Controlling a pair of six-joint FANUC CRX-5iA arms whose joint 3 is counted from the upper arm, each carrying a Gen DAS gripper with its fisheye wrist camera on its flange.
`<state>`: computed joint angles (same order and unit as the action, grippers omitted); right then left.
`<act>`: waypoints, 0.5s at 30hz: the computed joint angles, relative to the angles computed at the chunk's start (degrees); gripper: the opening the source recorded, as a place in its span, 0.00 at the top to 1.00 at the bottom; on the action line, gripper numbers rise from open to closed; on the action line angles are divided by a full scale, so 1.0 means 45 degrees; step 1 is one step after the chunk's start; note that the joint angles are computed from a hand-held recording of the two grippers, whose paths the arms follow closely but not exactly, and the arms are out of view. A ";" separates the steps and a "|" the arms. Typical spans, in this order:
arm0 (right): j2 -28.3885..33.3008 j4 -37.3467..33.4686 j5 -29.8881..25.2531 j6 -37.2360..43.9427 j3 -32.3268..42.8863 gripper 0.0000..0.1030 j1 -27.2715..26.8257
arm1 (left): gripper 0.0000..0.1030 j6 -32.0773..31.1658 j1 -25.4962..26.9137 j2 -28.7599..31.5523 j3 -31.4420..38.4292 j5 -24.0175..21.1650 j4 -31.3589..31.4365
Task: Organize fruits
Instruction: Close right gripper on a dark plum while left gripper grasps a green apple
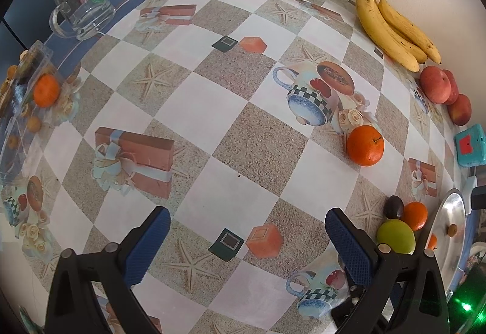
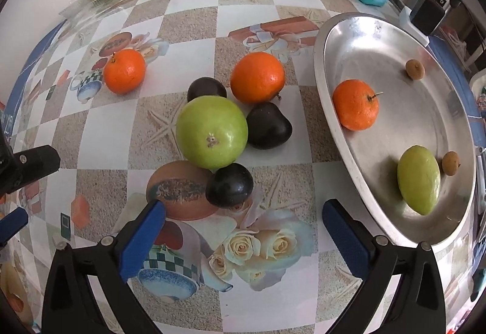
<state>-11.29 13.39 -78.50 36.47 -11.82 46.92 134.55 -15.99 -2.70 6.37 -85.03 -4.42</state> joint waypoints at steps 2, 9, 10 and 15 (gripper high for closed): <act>-0.0124 -0.0075 0.0138 -0.0334 0.0010 0.00 -0.0085 | 0.00 -0.0026 0.0004 -0.0014 -0.0019 0.0011 0.0001; -0.0838 -0.0060 0.1176 -0.0616 -0.0397 0.47 -0.0407 | 0.00 0.0015 -0.0019 -0.0009 -0.0026 0.0058 0.0000; -0.0884 -0.0192 0.1283 -0.0474 -0.0382 0.52 -0.0475 | 0.00 0.0028 -0.0015 -0.0009 -0.0029 0.0055 0.0008; -0.0855 -0.0268 0.1235 -0.0078 -0.0318 0.71 -0.0319 | 0.00 0.0022 -0.0009 -0.0013 -0.0029 0.0054 0.0007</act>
<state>-15.14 12.18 -72.94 36.12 -13.25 45.49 134.65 -16.04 -2.76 6.24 -84.78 -4.39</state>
